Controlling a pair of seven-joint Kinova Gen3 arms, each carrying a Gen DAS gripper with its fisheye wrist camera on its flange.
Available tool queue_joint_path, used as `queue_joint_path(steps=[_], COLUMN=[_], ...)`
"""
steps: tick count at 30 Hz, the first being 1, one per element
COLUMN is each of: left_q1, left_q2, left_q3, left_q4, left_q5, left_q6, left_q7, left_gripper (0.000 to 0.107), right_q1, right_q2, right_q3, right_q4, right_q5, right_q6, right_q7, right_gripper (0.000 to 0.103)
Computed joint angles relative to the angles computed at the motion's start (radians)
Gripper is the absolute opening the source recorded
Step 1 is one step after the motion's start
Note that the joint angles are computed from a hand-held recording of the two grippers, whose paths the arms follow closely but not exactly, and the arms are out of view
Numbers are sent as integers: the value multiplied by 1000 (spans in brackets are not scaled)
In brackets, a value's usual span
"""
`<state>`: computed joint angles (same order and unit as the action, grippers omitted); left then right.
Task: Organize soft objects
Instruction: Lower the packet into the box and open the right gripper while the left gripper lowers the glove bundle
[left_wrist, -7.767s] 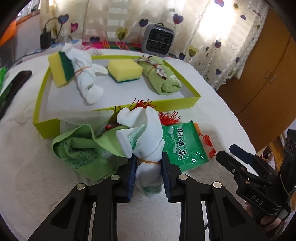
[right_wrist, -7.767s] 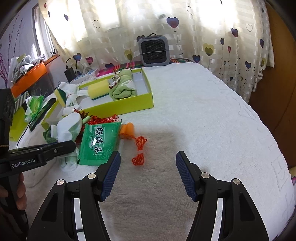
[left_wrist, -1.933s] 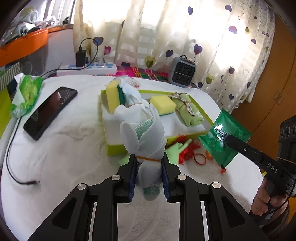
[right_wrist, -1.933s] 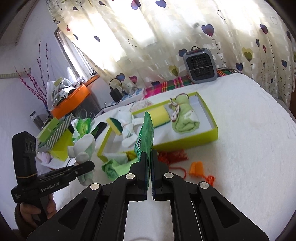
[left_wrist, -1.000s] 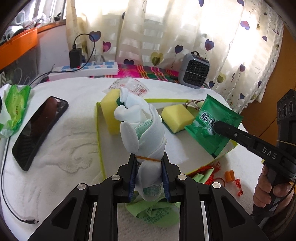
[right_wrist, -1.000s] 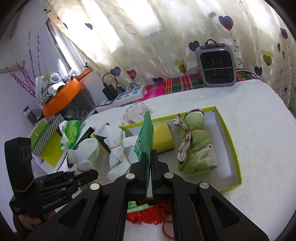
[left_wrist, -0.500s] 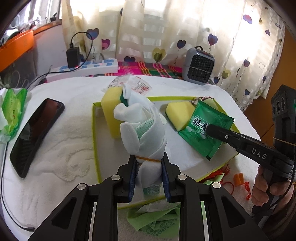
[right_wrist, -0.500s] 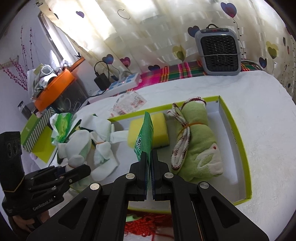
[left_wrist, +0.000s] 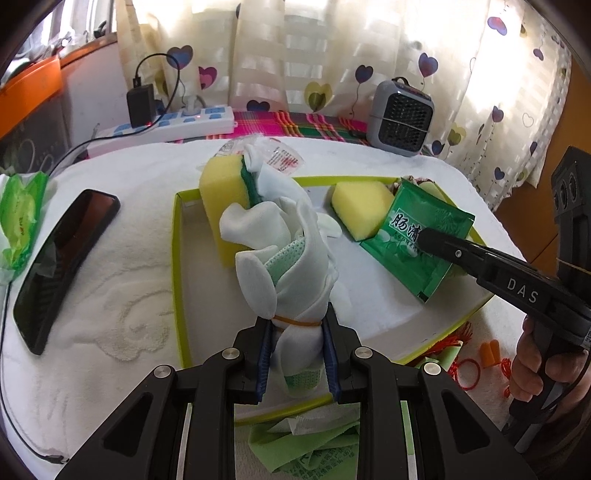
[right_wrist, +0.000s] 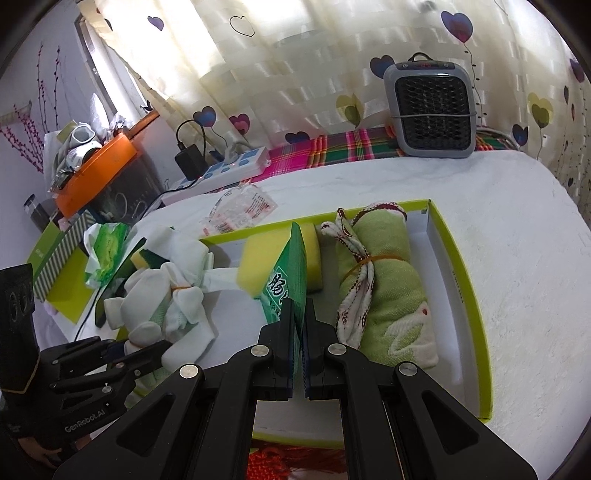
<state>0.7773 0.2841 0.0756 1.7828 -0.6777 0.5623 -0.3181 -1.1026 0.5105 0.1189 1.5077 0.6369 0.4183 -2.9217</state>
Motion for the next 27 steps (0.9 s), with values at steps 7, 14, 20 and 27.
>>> queue_joint_path(steps=[7,14,20,27], left_q1=[1,5,8,18], left_q2=[1,5,8,10], left_q3=[0,0,1,2], left_q4=[-2,-8,-14,-21], left_q5=[-3,-10,-16,-34], left_q6=[4,18,37,61], left_q7=[5,9,19,38], left_gripper=[23,24,29,37], right_q1=[-31,-35,-26,-19], right_q2=[13,20,20,16], right_q3=[18,5,-14,-29], right_q4=[-19,-30,-30,-26], right_q5=[58,110,136,147], right_q6=[47,87,95,92], right_q7=[-34,-67,-88,-90], right_gripper=[6,6,7,12])
